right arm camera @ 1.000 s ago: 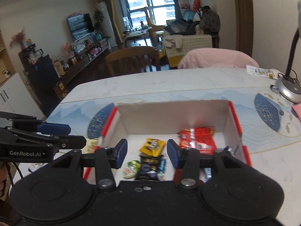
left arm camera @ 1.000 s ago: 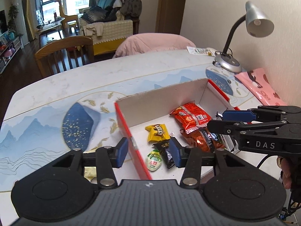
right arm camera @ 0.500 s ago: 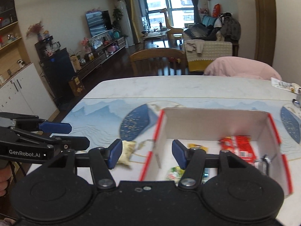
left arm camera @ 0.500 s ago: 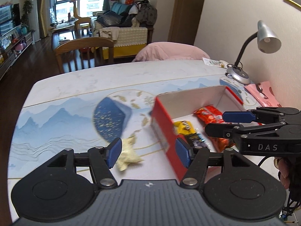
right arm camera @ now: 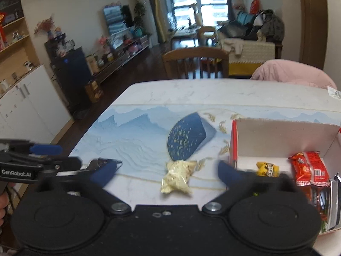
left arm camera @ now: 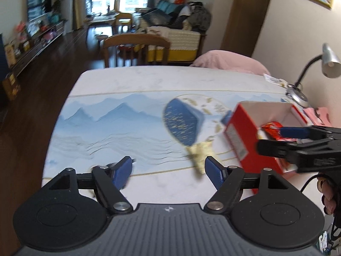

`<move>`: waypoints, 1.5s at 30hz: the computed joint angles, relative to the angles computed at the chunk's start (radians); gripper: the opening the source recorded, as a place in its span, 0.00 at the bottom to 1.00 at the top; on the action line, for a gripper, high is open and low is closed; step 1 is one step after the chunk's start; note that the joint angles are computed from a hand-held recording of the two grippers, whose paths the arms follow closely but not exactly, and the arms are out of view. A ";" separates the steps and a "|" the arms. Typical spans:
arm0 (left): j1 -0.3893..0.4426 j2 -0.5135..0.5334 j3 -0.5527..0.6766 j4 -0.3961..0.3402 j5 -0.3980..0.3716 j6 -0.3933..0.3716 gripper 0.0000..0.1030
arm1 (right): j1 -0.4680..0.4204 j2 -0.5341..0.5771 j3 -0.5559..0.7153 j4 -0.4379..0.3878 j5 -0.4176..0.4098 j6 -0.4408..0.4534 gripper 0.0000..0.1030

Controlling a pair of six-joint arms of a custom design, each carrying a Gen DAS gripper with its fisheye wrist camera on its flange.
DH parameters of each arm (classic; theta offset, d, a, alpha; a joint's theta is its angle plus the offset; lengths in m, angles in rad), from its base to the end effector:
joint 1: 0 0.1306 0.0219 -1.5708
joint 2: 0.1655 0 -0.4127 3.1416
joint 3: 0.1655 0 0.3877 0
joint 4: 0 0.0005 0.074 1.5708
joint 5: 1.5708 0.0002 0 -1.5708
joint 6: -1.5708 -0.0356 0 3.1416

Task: Organize snacks
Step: 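Move both tools back over the remaining snacks, right toward the cream bag, then close the right tool on the cream bag while the left grasps the white chocolate lollipop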

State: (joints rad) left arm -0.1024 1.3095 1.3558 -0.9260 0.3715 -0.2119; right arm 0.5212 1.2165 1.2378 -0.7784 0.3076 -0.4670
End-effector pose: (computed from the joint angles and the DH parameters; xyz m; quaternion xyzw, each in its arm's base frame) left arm 0.4342 -0.0581 0.4766 0.2065 0.9035 -0.1553 0.3419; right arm 0.3615 0.1945 0.4700 0.0360 0.9088 0.0616 0.4110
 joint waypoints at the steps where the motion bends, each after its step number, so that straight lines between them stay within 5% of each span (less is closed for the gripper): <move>1: 0.014 0.008 0.000 0.000 -0.005 0.001 0.73 | 0.003 0.018 0.011 -0.007 -0.001 -0.001 1.00; 13: 0.113 0.154 0.030 -0.018 -0.083 -0.012 0.73 | 0.011 0.213 0.090 -0.069 0.023 -0.056 1.00; 40: 0.068 0.343 0.123 -0.090 -0.186 -0.060 0.72 | -0.029 0.383 0.162 -0.157 0.041 -0.036 0.78; 45: 0.067 0.347 0.123 -0.086 -0.187 -0.056 0.57 | -0.030 0.384 0.161 -0.161 0.048 -0.038 0.68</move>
